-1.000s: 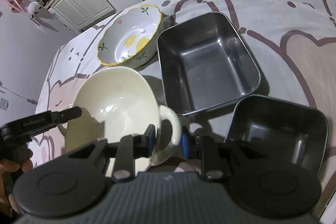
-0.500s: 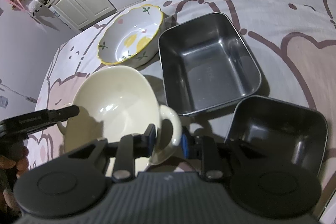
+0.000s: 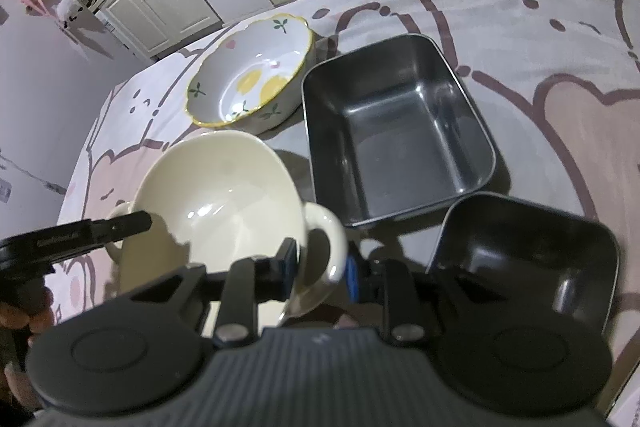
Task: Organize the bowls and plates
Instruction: 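Lift the cream bowl by its handles with both grippers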
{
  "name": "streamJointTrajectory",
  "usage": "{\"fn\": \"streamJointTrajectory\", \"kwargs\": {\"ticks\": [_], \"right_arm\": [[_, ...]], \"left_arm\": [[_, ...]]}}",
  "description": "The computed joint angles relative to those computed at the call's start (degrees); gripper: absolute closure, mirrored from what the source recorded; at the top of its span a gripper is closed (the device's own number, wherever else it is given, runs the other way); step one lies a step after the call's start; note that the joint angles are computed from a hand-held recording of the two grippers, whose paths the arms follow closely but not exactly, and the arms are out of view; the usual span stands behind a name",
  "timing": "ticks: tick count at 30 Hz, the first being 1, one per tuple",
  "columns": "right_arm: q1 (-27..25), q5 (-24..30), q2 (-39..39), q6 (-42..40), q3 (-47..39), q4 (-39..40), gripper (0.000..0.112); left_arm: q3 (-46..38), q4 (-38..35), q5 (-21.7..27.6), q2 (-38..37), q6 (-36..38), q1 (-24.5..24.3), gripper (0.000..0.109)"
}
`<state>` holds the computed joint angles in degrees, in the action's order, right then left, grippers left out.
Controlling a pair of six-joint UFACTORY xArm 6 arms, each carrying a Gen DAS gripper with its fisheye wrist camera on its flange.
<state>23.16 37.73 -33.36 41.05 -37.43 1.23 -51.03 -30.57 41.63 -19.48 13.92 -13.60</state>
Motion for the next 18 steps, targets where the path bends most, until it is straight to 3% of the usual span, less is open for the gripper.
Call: {"fn": "streamJointTrajectory", "kwargs": {"ticks": [18], "right_arm": [[0.8, 2.1, -1.8, -3.2, -0.4, -2.7, 0.083]], "left_arm": [[4.1, 2.0, 5.0, -6.1, -0.2, 0.5, 0.085]]}}
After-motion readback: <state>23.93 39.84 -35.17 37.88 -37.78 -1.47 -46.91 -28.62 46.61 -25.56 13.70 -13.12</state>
